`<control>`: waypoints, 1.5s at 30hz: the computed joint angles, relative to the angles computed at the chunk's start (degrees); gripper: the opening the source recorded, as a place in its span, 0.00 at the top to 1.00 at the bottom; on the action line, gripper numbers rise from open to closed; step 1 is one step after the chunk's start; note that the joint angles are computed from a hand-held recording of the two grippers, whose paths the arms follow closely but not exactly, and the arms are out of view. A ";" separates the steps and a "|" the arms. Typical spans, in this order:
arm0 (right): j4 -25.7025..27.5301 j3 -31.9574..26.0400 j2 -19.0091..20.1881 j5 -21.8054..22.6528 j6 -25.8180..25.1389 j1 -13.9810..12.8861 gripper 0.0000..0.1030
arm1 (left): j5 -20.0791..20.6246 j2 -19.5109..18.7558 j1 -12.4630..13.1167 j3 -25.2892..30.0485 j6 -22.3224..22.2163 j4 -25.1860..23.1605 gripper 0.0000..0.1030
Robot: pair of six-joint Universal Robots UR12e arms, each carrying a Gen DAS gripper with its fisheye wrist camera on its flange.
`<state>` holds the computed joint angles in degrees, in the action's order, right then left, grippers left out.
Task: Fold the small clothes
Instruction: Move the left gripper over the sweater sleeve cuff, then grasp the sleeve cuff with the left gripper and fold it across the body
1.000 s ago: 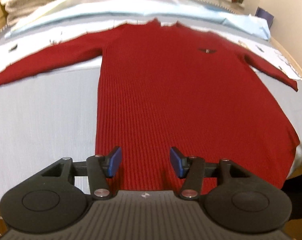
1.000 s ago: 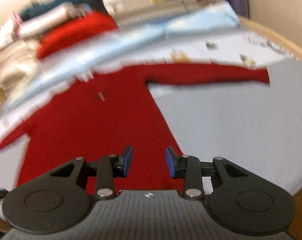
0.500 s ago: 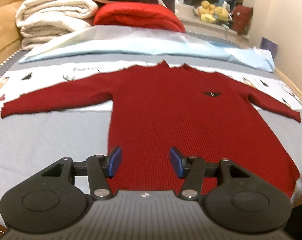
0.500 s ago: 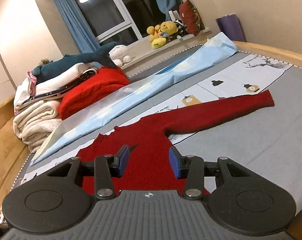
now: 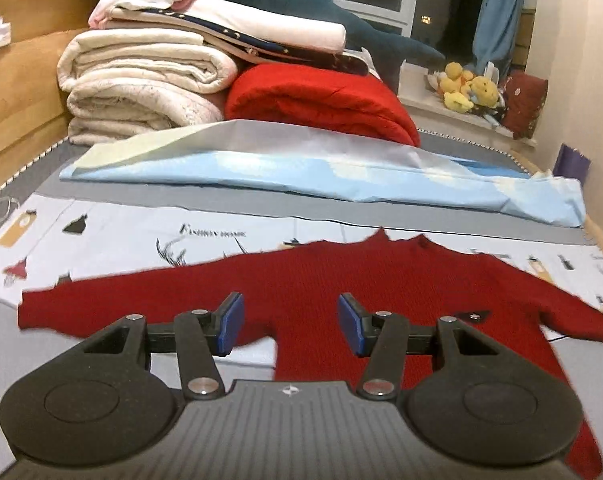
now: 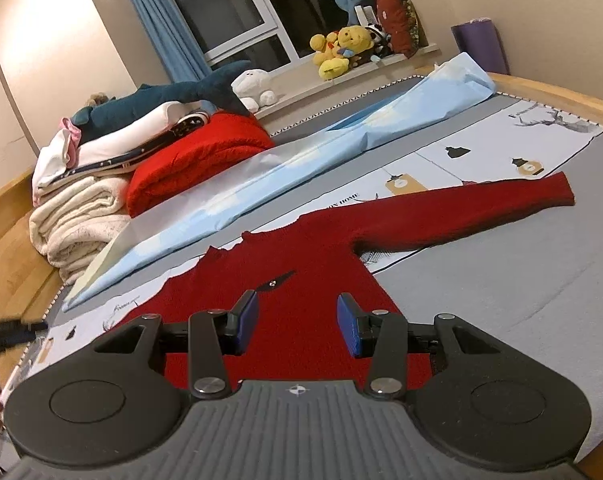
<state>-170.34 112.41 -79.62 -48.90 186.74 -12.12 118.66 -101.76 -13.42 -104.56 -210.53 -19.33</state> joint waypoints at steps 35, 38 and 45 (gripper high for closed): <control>16.10 -25.13 17.03 -10.64 -12.78 17.60 0.55 | -5.25 -0.37 14.08 -4.00 -31.56 -18.87 0.61; 18.39 -25.25 17.54 -10.18 -14.63 16.95 0.75 | -7.14 0.83 15.88 -6.47 -39.15 -16.18 0.55; 23.45 -26.31 18.82 -12.38 -14.23 16.60 0.78 | -11.29 -0.06 17.78 -8.33 -46.12 -11.38 0.55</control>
